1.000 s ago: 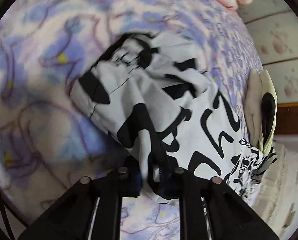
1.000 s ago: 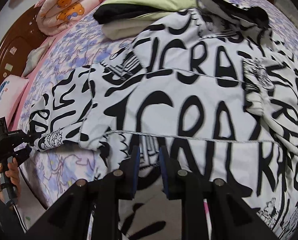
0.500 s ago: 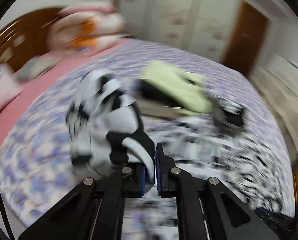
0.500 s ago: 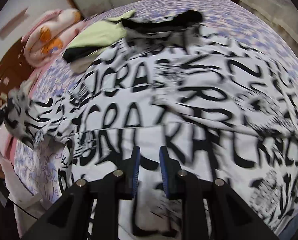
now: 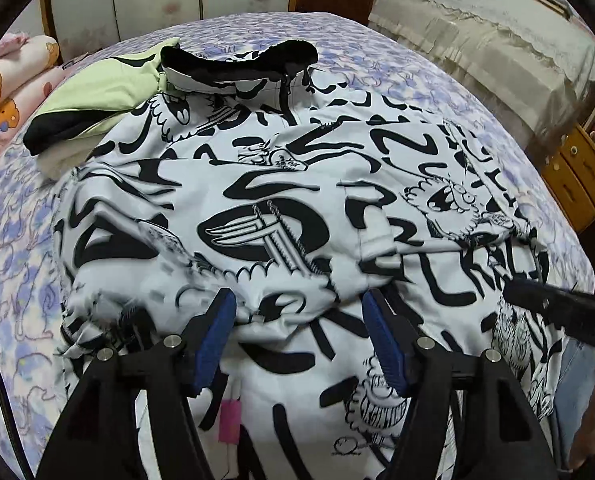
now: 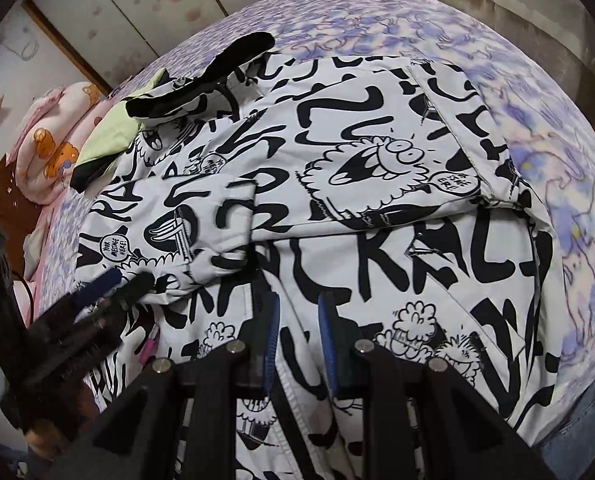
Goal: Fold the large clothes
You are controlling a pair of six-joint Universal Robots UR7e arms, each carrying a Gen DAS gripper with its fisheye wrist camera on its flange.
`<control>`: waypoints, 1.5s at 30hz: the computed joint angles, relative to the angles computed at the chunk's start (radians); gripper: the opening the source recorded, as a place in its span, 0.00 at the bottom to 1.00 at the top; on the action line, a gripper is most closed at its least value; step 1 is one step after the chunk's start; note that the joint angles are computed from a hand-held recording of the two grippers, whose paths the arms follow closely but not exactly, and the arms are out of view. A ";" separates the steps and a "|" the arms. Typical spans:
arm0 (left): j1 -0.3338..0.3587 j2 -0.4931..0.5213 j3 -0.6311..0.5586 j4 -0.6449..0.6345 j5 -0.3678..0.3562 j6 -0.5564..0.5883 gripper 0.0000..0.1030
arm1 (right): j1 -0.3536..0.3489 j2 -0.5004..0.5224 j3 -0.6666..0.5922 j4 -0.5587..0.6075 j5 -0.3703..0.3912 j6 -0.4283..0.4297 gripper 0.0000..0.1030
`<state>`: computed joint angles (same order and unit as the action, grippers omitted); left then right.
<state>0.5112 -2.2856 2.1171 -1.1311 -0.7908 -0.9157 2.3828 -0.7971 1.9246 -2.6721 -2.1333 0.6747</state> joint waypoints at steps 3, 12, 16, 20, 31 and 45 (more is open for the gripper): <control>-0.051 -0.032 -0.039 0.087 0.012 -0.082 0.70 | -0.011 0.011 -0.002 -0.026 0.033 -0.012 0.20; -0.094 -0.202 -0.143 0.347 -0.015 -0.357 0.83 | -0.056 0.102 -0.066 -0.118 0.174 -0.072 0.42; 0.109 -0.261 -0.087 0.114 -0.066 -0.174 0.83 | -0.102 0.156 -0.114 -0.122 0.228 -0.086 0.42; 0.362 -0.247 -0.010 -0.255 -0.142 0.125 0.83 | -0.128 0.222 -0.186 -0.092 0.233 -0.106 0.42; 0.539 -0.119 0.008 -0.544 -0.118 0.314 0.82 | -0.006 0.266 -0.361 -0.108 0.118 -0.422 0.09; 0.555 -0.039 -0.054 -0.374 -0.169 0.378 0.82 | -0.166 0.193 -0.250 0.068 -0.047 -0.244 0.14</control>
